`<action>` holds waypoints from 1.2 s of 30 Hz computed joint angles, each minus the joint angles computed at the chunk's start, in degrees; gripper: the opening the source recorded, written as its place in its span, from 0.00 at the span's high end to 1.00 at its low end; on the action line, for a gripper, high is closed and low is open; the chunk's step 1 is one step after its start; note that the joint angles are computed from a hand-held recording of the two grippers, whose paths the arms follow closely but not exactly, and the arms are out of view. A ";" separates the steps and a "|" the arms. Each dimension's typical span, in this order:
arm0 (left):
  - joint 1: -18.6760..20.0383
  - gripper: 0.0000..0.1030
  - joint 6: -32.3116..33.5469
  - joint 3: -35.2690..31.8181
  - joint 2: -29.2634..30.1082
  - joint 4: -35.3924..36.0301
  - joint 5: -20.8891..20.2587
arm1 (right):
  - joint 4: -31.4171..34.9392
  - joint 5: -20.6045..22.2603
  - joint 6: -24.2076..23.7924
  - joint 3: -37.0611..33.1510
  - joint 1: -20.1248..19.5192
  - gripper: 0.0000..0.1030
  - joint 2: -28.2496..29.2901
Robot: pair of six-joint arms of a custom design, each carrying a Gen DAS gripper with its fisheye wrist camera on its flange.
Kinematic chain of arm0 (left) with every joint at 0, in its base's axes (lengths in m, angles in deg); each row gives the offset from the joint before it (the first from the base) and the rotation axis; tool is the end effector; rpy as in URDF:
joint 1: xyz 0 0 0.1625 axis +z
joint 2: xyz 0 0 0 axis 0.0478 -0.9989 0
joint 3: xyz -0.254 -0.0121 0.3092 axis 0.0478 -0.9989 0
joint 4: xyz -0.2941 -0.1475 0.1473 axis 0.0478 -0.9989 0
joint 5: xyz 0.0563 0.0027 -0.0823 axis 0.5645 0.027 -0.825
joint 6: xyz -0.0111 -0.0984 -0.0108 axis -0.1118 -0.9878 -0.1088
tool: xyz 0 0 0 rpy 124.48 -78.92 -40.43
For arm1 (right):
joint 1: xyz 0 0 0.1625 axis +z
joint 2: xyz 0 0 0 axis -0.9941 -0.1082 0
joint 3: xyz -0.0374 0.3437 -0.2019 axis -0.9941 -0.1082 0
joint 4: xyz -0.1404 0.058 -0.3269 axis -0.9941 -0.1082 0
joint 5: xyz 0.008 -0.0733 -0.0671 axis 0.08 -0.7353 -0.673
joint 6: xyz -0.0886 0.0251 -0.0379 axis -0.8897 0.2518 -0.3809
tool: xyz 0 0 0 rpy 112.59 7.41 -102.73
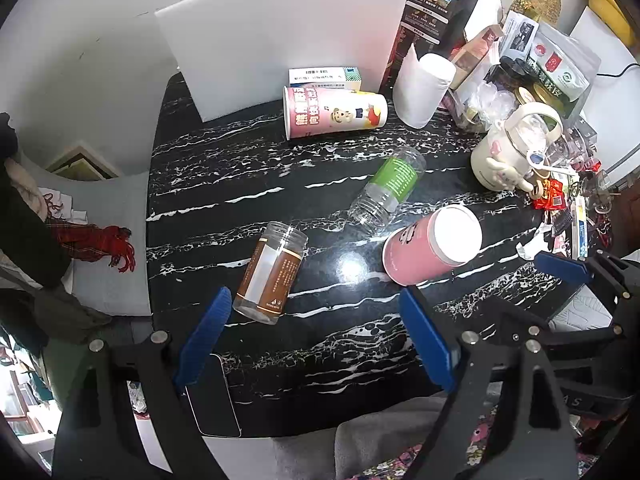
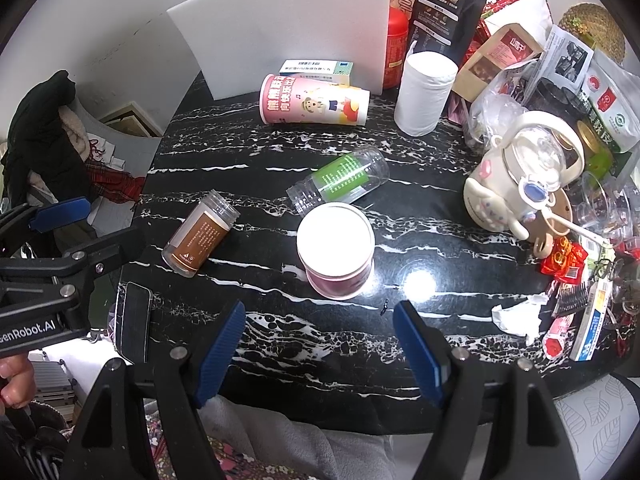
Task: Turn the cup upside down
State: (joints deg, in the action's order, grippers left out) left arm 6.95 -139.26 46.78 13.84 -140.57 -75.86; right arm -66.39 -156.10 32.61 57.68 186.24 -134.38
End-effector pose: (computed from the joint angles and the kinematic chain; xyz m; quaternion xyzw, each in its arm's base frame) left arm -0.5667 -0.2749 0.0779 -0.0124 0.9070 -0.1782 0.3814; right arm 0.1484 -0.3198 0.4748 0.2421 -0.9212 0.0284 0.3032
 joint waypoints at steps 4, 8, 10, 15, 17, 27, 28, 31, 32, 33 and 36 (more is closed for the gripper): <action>-0.14 0.17 0.09 0.47 -0.28 -0.37 -0.05 | 0.08 -0.07 0.15 -0.02 0.11 0.25 0.03; -0.18 0.17 -0.04 0.49 -0.33 -0.35 -0.12 | 0.09 -0.11 0.19 -0.01 0.17 0.26 0.03; -0.22 0.17 -0.06 0.49 -0.29 -0.25 -0.07 | 0.21 -0.03 0.24 -0.12 0.15 0.25 0.04; -0.23 0.17 -0.22 0.48 -0.36 -0.14 -0.24 | 0.18 -0.17 0.38 0.38 0.34 0.25 -0.22; -0.25 0.17 -0.53 0.46 -0.35 0.19 -0.39 | 0.27 -0.19 0.44 0.36 0.36 0.25 -0.24; 1.01 0.17 -0.41 0.81 -0.64 -0.23 0.14 | 0.56 -0.05 0.91 0.22 -0.25 0.25 0.10; 1.22 0.17 -0.09 0.62 -0.49 -0.24 0.34 | 0.41 0.00 0.80 0.06 -0.58 0.25 0.40; 2.20 0.17 1.82 -0.46 0.33 -0.13 1.46 | 0.13 0.22 0.60 -0.39 -1.33 0.25 0.97; 2.53 0.17 2.35 -1.03 0.73 0.00 1.74 | 0.43 0.43 0.71 -0.96 -1.75 0.26 1.51; 2.91 0.17 2.89 -1.42 0.99 0.00 1.98 | 0.60 0.67 0.85 -1.26 -2.05 0.26 1.75; 4.40 0.17 5.52 -2.79 2.02 -0.99 3.07 | 0.27 0.78 0.99 -1.91 -2.81 0.25 2.46</action>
State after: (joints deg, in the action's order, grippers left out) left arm 11.35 -133.74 43.99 15.86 -141.55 -72.79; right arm -66.13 -155.32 33.61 55.78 183.42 -131.92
